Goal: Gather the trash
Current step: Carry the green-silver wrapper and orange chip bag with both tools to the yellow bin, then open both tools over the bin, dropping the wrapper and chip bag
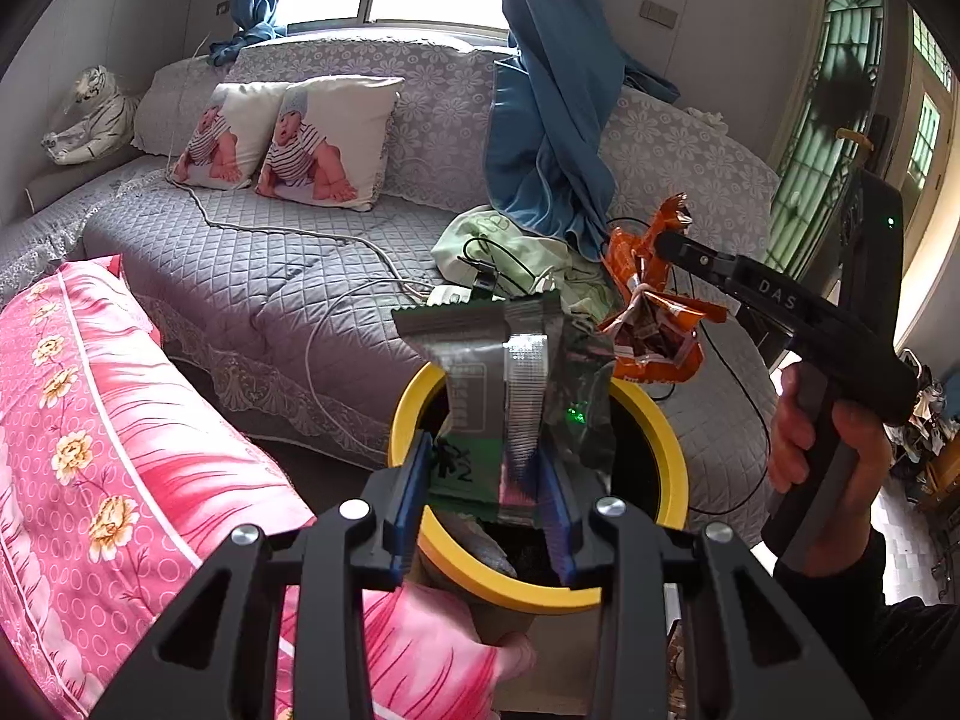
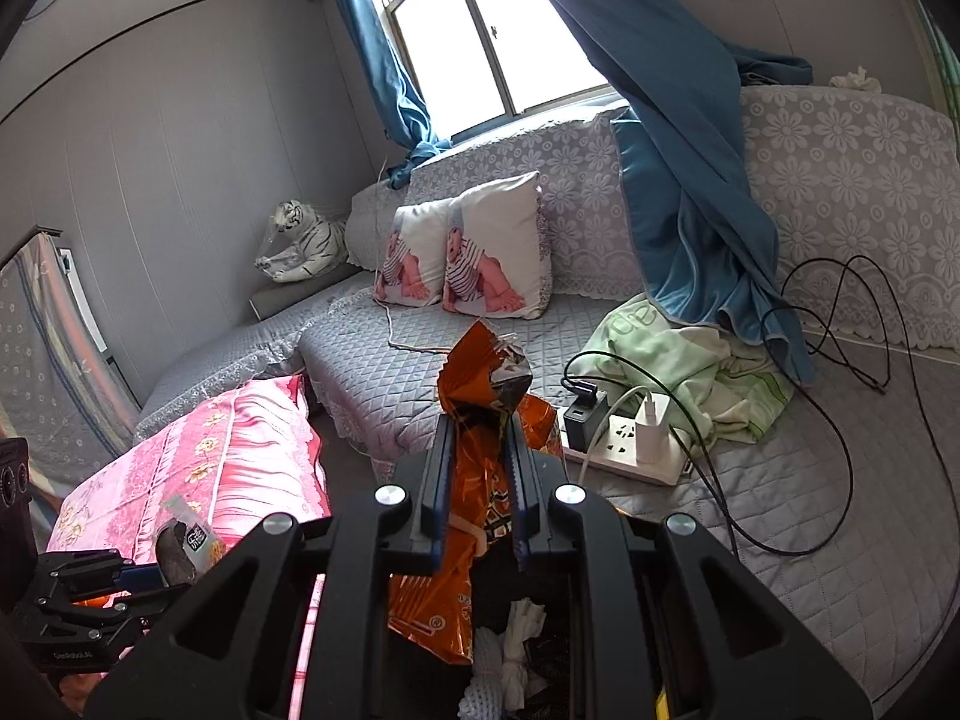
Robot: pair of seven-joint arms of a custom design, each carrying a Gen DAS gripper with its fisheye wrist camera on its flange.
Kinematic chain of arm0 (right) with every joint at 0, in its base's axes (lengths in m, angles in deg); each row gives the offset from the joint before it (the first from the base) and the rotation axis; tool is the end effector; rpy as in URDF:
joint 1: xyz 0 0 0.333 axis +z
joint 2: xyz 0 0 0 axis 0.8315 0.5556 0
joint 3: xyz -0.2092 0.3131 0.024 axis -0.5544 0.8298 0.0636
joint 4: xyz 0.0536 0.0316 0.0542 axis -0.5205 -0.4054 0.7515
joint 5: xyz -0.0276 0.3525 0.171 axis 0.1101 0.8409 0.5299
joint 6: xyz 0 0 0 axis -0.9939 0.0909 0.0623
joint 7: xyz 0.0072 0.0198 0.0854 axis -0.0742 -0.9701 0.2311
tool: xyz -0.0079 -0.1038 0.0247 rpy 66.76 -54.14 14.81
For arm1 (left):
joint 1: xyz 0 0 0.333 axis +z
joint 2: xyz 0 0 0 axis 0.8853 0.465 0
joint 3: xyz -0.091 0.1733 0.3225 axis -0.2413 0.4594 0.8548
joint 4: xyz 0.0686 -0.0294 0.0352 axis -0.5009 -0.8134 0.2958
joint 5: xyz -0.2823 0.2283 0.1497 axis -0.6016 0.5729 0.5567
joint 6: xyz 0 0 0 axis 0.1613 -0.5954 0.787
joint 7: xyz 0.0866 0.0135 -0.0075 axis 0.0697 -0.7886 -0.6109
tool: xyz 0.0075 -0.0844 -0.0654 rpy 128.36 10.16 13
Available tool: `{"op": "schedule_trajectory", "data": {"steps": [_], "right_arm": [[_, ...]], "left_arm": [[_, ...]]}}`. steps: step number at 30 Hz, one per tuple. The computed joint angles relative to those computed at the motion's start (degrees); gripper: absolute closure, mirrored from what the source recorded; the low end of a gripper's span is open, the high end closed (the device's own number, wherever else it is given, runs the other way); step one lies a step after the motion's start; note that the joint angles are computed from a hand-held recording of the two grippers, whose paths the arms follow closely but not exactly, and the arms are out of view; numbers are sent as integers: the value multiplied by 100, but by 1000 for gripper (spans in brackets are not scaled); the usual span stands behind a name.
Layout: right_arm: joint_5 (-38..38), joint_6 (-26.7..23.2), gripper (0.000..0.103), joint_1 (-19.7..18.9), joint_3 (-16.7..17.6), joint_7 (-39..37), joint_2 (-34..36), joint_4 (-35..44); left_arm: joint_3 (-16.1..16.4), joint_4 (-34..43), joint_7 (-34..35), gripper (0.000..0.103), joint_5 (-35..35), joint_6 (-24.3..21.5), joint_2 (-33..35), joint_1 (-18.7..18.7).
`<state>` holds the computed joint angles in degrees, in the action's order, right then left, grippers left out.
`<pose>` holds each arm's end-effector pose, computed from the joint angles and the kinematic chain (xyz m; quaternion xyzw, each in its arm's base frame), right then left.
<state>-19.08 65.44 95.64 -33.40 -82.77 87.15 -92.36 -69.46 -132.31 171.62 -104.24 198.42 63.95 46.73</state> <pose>0.3180 0.3352 0.3592 -0.2828 0.7907 -0.4208 0.3431 0.5311 -0.4665 0.3550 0.1906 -0.8914 0.4105 0.0237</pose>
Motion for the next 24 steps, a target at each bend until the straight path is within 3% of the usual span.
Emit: {"op": "schedule_trajectory", "data": {"steps": [14,24], "right_arm": [[208,414,87,-210,-166,233,147,-179],[223,647,86,-300,-231,196,211,-194]], "left_arm": [[413,391,-1244,71,1273,15,463,-627],[413,530,-1944,70,1982,-1,695,-684]]}}
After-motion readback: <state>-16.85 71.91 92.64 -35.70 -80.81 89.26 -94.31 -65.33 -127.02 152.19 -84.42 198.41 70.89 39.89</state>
